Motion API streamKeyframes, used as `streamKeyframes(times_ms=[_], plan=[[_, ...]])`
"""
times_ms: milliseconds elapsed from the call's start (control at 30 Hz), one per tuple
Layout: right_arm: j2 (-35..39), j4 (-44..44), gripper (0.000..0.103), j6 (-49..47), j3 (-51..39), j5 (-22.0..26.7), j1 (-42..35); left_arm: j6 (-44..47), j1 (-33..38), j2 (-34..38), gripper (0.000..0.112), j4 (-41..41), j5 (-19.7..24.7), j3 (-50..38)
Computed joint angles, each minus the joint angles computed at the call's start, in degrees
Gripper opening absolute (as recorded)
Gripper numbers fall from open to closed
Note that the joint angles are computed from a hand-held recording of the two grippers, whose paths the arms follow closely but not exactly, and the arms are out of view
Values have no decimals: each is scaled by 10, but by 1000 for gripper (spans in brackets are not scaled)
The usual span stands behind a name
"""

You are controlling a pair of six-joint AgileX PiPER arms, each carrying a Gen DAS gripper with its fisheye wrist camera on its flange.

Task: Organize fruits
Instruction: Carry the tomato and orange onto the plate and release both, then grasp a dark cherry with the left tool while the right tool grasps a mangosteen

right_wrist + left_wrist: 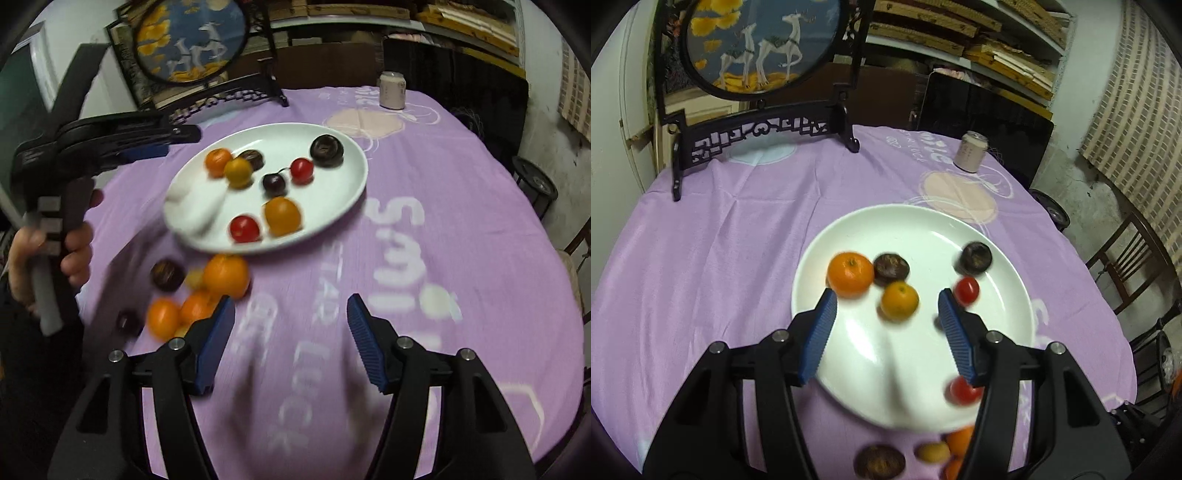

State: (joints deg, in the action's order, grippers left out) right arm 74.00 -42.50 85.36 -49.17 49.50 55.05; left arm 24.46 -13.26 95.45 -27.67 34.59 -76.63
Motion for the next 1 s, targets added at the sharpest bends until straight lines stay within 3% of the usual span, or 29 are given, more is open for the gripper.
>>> streamKeyframes(times_ms=[67, 133, 200, 267, 400, 567, 900, 933, 967, 1000], plan=[[-11, -23, 64, 50, 4, 50, 70, 36, 9, -56, 70, -34, -22, 78], [-17, -24, 64, 69, 11, 56, 102, 108, 35, -112, 70, -103, -24, 155], [-11, -12, 64, 64, 13, 31, 114, 184, 81, -181, 70, -163, -19, 246], [3, -1, 64, 47, 10, 7, 116, 236, 139, -227, 70, -198, 17, 300], [32, 8, 64, 37, 3, -38, 114, 294, 238, -297, 70, -195, 64, 358], [57, 21, 64, 26, -8, -65, 106, 352, 323, -314, 70, -211, 115, 377], [107, 31, 64, 6, -9, -126, 54, 351, 301, -294, 70, -200, 121, 383], [111, 6, 61, 25, -8, -124, 59, 349, 297, -296, 70, -197, 121, 384], [114, -4, 41, 29, -9, -121, 62, 343, 290, -299, 70, -192, 117, 387], [114, -1, 41, 21, -8, -129, 62, 334, 281, -303, 70, -185, 112, 388]])
